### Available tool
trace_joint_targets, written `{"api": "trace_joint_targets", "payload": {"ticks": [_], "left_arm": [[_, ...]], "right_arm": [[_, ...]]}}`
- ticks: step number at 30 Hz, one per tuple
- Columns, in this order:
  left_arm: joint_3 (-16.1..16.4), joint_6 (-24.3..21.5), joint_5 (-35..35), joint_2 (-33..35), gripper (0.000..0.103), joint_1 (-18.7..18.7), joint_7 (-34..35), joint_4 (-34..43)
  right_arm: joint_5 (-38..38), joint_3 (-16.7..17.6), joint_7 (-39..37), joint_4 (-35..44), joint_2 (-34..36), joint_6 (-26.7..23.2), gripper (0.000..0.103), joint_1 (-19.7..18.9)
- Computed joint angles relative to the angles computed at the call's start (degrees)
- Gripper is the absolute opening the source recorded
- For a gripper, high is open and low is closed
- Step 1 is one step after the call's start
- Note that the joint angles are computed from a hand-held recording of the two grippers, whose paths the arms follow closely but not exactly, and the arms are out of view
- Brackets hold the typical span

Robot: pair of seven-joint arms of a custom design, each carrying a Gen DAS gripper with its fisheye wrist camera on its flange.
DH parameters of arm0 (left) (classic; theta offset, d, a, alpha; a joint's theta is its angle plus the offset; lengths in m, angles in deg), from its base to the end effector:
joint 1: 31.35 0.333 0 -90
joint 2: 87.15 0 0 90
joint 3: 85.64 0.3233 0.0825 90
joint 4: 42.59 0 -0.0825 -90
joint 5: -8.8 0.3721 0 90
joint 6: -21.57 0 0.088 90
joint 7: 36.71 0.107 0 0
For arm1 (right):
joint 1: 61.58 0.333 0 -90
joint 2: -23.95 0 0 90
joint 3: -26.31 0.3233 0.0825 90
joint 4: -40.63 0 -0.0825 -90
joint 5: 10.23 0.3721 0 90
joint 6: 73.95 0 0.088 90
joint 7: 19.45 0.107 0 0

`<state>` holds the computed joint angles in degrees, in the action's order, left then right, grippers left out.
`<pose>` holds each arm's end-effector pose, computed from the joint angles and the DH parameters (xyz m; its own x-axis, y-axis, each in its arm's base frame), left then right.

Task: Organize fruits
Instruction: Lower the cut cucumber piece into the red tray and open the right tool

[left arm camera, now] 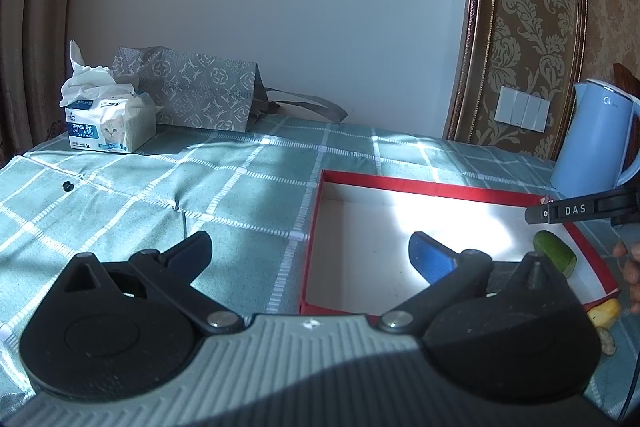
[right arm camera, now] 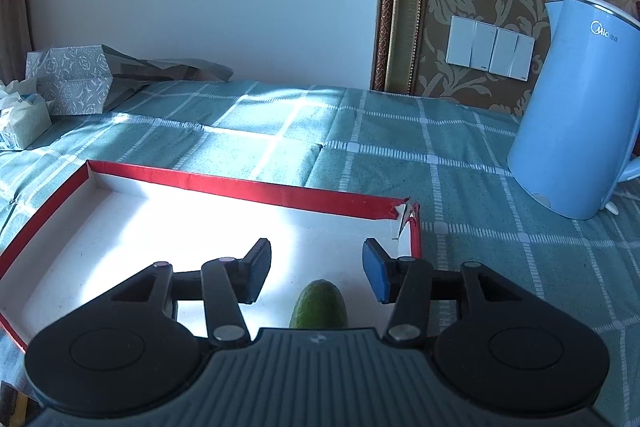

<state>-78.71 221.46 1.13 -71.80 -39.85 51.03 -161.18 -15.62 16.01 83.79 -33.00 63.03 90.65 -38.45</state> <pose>0.6230 -0.0079 0.4617 0.0768 -0.9920 0.1005 -0.4001 -0.1229 -0.9082 0.7478 0.2236 0.4721 0.1577 -0.9873 0.0164 -0.5936 -0.1081 -0.7975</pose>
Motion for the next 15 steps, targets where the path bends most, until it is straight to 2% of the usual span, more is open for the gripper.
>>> {"api": "trace_joint_targets", "payload": {"ticks": [5, 8, 9, 15], "left_arm": [[0.2, 0.2, -0.3, 0.0, 0.103, -0.3, 0.5, -0.1], [0.2, 0.2, -0.6, 0.0, 0.103, -0.3, 0.8, -0.1], [0.1, 0.2, -0.6, 0.0, 0.103, -0.3, 0.8, -0.1], [0.6, 0.6, -1.5, 0.0, 0.103, -0.9, 1.8, -0.3]], "right_arm": [[0.3, -0.1, 0.2, -6.9, -4.8, 4.7, 0.050, 0.4], [0.4, -1.0, 0.2, -12.4, -8.3, 8.9, 0.061, 1.7], [0.0, -2.4, 0.7, -14.5, -9.6, 10.6, 0.066, 3.0], [-0.9, -10.0, 1.7, -25.5, -16.8, 17.7, 0.072, 10.7]]}}
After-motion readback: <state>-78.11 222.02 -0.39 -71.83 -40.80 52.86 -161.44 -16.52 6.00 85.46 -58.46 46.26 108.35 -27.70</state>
